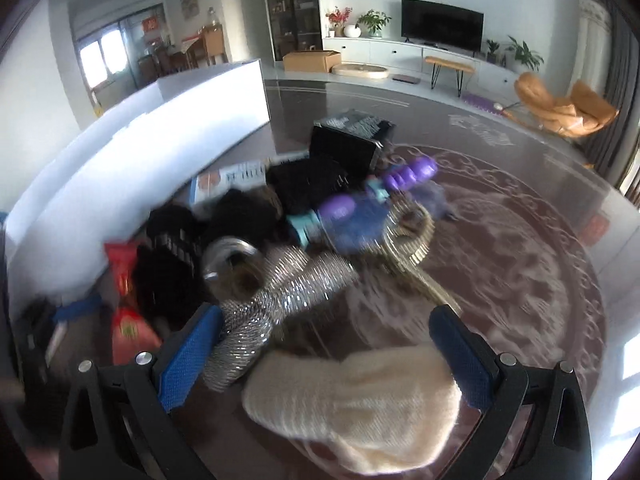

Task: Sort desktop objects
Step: 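Grasp the cream knit hat with the right gripper and lift it, then grasp the red candy bag with the left gripper while the right holds the hat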

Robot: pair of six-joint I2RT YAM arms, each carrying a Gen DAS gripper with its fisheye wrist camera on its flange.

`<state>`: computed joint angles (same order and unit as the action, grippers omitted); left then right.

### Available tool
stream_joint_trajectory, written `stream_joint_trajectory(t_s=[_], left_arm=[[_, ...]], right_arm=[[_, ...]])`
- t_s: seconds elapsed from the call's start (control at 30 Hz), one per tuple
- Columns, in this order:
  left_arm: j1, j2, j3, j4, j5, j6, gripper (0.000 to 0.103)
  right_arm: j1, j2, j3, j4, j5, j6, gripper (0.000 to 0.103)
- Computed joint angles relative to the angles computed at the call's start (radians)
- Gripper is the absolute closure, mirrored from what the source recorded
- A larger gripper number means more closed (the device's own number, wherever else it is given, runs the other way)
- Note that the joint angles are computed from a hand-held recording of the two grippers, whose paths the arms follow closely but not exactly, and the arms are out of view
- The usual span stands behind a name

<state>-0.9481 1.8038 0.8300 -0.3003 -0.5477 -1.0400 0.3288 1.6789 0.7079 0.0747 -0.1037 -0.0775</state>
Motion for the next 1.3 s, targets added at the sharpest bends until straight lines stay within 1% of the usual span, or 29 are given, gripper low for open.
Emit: stream_joint_trajectory(t_s=[0.1, 0.17, 0.33, 0.43, 0.5, 0.57, 0.67, 0.73, 0.77, 0.8, 0.9, 1.0, 1.07, 1.27, 1.3], left_arm=[[0.002, 0.011, 0.013, -0.002, 0.001, 0.002, 0.000], [0.001, 0.002, 0.006, -0.005, 0.001, 0.001, 0.000], [0.001, 0.001, 0.006, -0.005, 0.001, 0.000, 0.000], [0.003, 0.004, 0.009, -0.004, 0.001, 0.003, 0.000], [0.001, 0.001, 0.006, -0.006, 0.001, 0.000, 0.000], [-0.001, 0.000, 0.004, -0.007, 0.000, -0.002, 0.000], [-0.001, -0.003, 0.000, 0.002, 0.004, 0.005, 0.000], [-0.004, 0.004, 0.009, 0.017, 0.015, 0.043, 0.000], [-0.005, 0.009, 0.014, 0.031, 0.023, 0.071, 0.000], [-0.008, 0.015, 0.019, 0.046, 0.032, 0.102, 0.000], [-0.016, 0.030, 0.036, 0.083, 0.060, 0.184, 0.000], [-0.012, 0.045, 0.058, 0.097, 0.080, 0.235, 0.000], [0.012, 0.053, 0.074, 0.099, 0.088, 0.256, 0.000], [0.099, 0.095, 0.140, 0.073, 0.090, 0.254, 0.000], [0.102, 0.091, 0.135, 0.087, 0.096, 0.265, 0.000]], right_arm=[[-0.026, -0.078, -0.076, -0.012, 0.035, -0.058, 0.000], [-0.058, -0.117, -0.117, -0.011, 0.031, -0.085, 0.000], [-0.125, -0.215, -0.170, -0.055, -0.020, -0.093, 0.000], [-0.130, -0.289, -0.218, -0.077, -0.031, -0.089, 0.000], [-0.124, -0.334, -0.264, -0.070, -0.030, -0.091, 0.000], [-0.129, -0.381, -0.314, -0.073, -0.028, -0.118, 0.000], [-0.117, -0.349, -0.337, -0.053, 0.006, -0.177, 0.000], [-0.106, -0.293, -0.334, -0.025, 0.031, -0.210, 0.000], [-0.119, -0.285, -0.340, 0.002, 0.010, -0.217, 0.000], [-0.124, -0.272, -0.335, 0.013, 0.016, -0.224, 0.000], [-0.180, -0.236, -0.301, -0.002, -0.011, -0.252, 0.000], [-0.274, -0.223, -0.291, -0.010, -0.077, -0.296, 0.000], [-0.341, -0.209, -0.291, -0.016, -0.136, -0.297, 0.000], [-0.341, -0.215, -0.288, -0.019, -0.117, -0.263, 0.000], [-0.339, -0.215, -0.289, -0.018, -0.115, -0.261, 0.000]])
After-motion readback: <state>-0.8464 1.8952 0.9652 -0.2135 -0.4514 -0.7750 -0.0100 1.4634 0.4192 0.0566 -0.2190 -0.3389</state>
